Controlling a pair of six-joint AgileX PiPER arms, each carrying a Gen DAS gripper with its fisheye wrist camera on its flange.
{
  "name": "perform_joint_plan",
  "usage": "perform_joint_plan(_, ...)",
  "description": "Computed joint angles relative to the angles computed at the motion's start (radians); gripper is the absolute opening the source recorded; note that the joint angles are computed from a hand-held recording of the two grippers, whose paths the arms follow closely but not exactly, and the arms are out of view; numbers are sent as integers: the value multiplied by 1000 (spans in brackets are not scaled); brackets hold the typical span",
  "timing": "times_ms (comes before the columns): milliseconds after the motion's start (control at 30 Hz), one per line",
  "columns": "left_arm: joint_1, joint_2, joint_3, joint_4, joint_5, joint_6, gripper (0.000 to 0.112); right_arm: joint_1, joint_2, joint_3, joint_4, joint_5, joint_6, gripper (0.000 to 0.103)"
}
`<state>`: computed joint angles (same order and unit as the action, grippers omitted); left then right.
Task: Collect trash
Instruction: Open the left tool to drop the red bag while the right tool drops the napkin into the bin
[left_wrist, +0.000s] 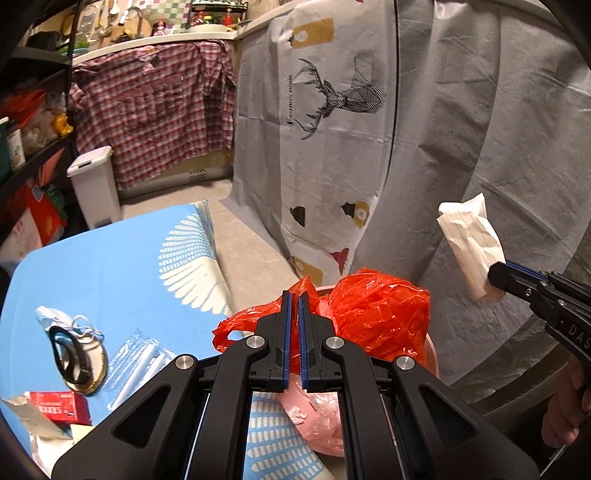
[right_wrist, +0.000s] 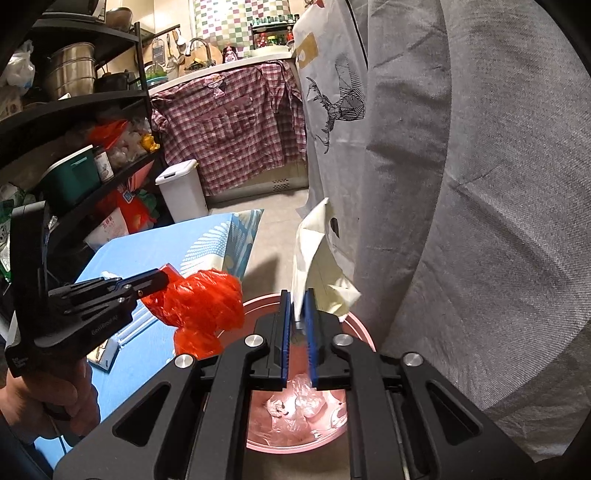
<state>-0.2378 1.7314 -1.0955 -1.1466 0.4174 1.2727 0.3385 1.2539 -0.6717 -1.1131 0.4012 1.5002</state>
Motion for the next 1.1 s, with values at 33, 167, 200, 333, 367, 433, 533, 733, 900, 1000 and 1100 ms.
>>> perform_joint_plan(33,1,3,-2,1,14,3,6,-4,6,-3,17,-2,-14,15)
perform_joint_plan(167,6,6,-12,27,45,-11,27,-15,18,-6,42,-8,-40,41)
perform_joint_plan(200,19,5,-16,20,64,-12,27,-17,17,-5,36,-8,-39,41)
perform_joint_plan(333,51,-8,-20,3,92,-17,27,-12,10,-1,19,-1,-19,43)
perform_joint_plan(367,59,-13,-17,-1,96,-15,27,-10,8,-1,14,0,-13,43)
perform_joint_plan(433,77,-29,-4,-5,102,-4,27,-1,3,1,-8,7,8,43)
perform_joint_plan(533,117,-65,21,-7,119,22,27,39,-11,5,-62,38,61,43)
perform_joint_plan(733,247,-143,49,9,195,47,27,158,-39,6,-167,115,165,43)
perform_joint_plan(900,425,-183,23,12,316,72,27,257,-39,-13,-204,164,223,42)
perform_joint_plan(1000,524,-182,-8,15,377,76,27,305,-22,-40,-219,163,250,39)
perform_joint_plan(1100,625,-168,-47,19,433,82,27,332,14,-80,-222,145,255,30)
